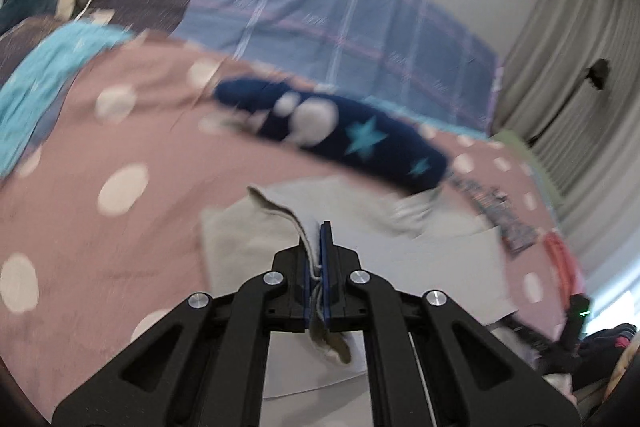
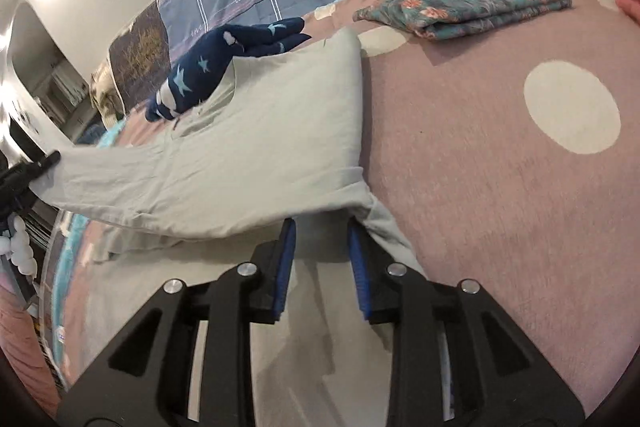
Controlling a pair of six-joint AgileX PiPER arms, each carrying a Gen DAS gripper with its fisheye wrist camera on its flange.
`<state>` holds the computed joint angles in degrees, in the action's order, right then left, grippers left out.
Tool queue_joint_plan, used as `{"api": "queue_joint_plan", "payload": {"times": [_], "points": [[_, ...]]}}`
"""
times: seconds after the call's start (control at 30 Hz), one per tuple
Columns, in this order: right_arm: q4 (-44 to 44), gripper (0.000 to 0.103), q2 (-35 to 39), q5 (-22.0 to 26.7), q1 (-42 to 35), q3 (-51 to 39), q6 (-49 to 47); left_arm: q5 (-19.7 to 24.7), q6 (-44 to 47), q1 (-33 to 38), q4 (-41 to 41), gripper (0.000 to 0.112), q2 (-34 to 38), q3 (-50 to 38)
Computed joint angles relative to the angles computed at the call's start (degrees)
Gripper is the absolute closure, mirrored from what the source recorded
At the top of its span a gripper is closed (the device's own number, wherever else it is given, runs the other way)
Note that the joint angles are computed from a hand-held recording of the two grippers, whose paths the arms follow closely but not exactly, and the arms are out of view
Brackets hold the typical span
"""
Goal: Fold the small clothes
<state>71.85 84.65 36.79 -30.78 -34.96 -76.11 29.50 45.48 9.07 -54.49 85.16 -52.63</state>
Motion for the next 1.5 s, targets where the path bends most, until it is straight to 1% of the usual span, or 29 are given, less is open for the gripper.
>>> {"api": "queue_joint_plan", "payload": {"times": [0.1,0.13,0.2,0.27,0.3,0.37,0.43,0.5,0.57,0.6,0.67,0.7,0.73,0.8,0.87,0.9,0.97,1.0,1.03,1.07,1.13,1.17,1.2,1.23,1.27,1.3,1.33,1.43,1.5], "points": [[0.47,0.066,-1.3,-2.24,1.96,1.08,-1.2,-0.29,6.85,2.99,-5.28,0.108,4.09,1.67],[0.43,0.066,-1.45,-2.0,1.61,1.23,-1.44,-0.95,7.13,3.03,-5.16,0.106,4.87,1.8],[0.33,0.066,-1.41,-1.03,0.72,1.13,-1.32,-4.45,4.53,2.37,-1.59,0.096,6.79,2.27],[0.68,0.066,-1.22,-0.51,0.43,0.8,-0.94,-6.84,5.25,2.22,-1.86,0.088,7.41,3.87],[1.78,0.069,-1.21,-0.23,-0.2,1.04,-1.63,-6.79,6.59,2.83,-2.84,0.081,7.26,4.48],[5.42,0.081,-0.88,1.37,-3.29,1.9,-3.65,-6.68,12.45,4.24,-7.57,0.076,6.86,6.5],[7.65,0.099,1.47,6.02,-8.48,2.0,-3.65,-6.69,16.43,4.5,-10.23,0.072,6.36,8.08],[6.87,0.103,6.9,12.08,-13.09,-0.03,-0.64,-7.38,17.45,3.7,-10.1,0.072,6.07,9.05],[6.1,0.103,8.03,14.22,-14.54,-0.67,0.58,-10.05,15.75,1.46,-7.23,0.069,6.18,9.83],[6.22,0.103,6.89,13.56,-14.31,-0.11,0.47,-12.27,14.24,-0.1,-5.56,0.067,6.08,10.27],[5.98,0.1,3.17,9.42,-11.58,1.22,-0.09,-14.64,11.97,-2.09,-3.21,0.066,5.42,10.88],[5.44,0.093,1.27,6.71,-9.44,1.69,-0.17,-15.02,11.34,-2.8,-2.73,0.065,4.98,10.99],[3.27,0.081,-0.99,2.82,-5.34,1.75,0.35,-15.97,9.6,-3.67,-1.37,0.063,4.57,11.14],[-1.35,0.077,-3.87,-2.93,2.32,1.36,2.7,-17.74,6.2,-5.33,1.65,0.062,3.62,11.45],[-4.22,0.077,-4.28,-6.96,7.69,0.51,5.13,-19.02,3.7,-6.61,3.59,0.062,1.99,12.18],[-4.3,0.077,-4.01,-8.74,9.75,-0.02,5.87,-18.94,5.17,-6.63,1.81,0.062,0.88,12.82],[-0.61,0.088,-2.98,-12.96,11.27,-0.89,5.95,-19.04,5.83,-6.35,0.47,0.06,-1.1,14.18],[2.85,0.1,-3.06,-13.93,10.12,-0.4,4.4,-19.17,7.16,-6.03,-0.88,0.057,-1.84,14.89],[7.99,0.103,-2.89,-12.84,6.68,0.18,2.54,-19.1,10.79,-5.15,-4.36,0.057,-2.89,16.13],[10.85,0.103,-1.82,-9.5,2.46,0.33,1.65,-19.01,14.57,-4.22,-7.65,0.057,-3.51,17.29],[10.53,0.103,1.91,-3.7,-4.35,-0.52,3.26,-19.4,17.47,-3.3,-9.3,0.057,-3.23,18.56],[9.25,0.103,4.84,0.64,-7.13,-1.69,3.52,-19.55,17.42,-2.95,-8.84,0.057,-2.7,18.86],[9.46,0.103,5.92,2.68,-8.44,-1.84,2.61,-19.55,15.55,-2.42,-6.86,0.057,-1.84,18.92],[8.84,0.103,5.59,2.87,-8.59,-1.9,2.03,-19.17,15.14,-1.75,-6.79,0.057,-1.33,18.87],[8.09,0.102,4.74,2.14,-7.79,-1.86,1.46,-18.67,16.34,-1.04,-8.26,0.057,-1.27,18.88],[6.88,0.097,3.22,0.49,-6.33,-1.55,1.03,-18.42,17.59,-0.52,-9.69,0.057,-1.52,18.96],[6.02,0.088,2.48,0.04,-5.57,-1.49,1.19,-18.35,18.38,-0.33,-10.51,0.057,-1.88,19.11],[0.18,0.07,-1.09,0.86,-4.0,-0.7,3.0,-18.69,17.31,-1.09,-9.19,0.057,-3.12,19.31],[-4.89,0.066,-3.9,2.02,-4.06,-0.52,5.27,-19.31,13.49,-2.7,-5.73,0.057,-3.66,18.68]]}}
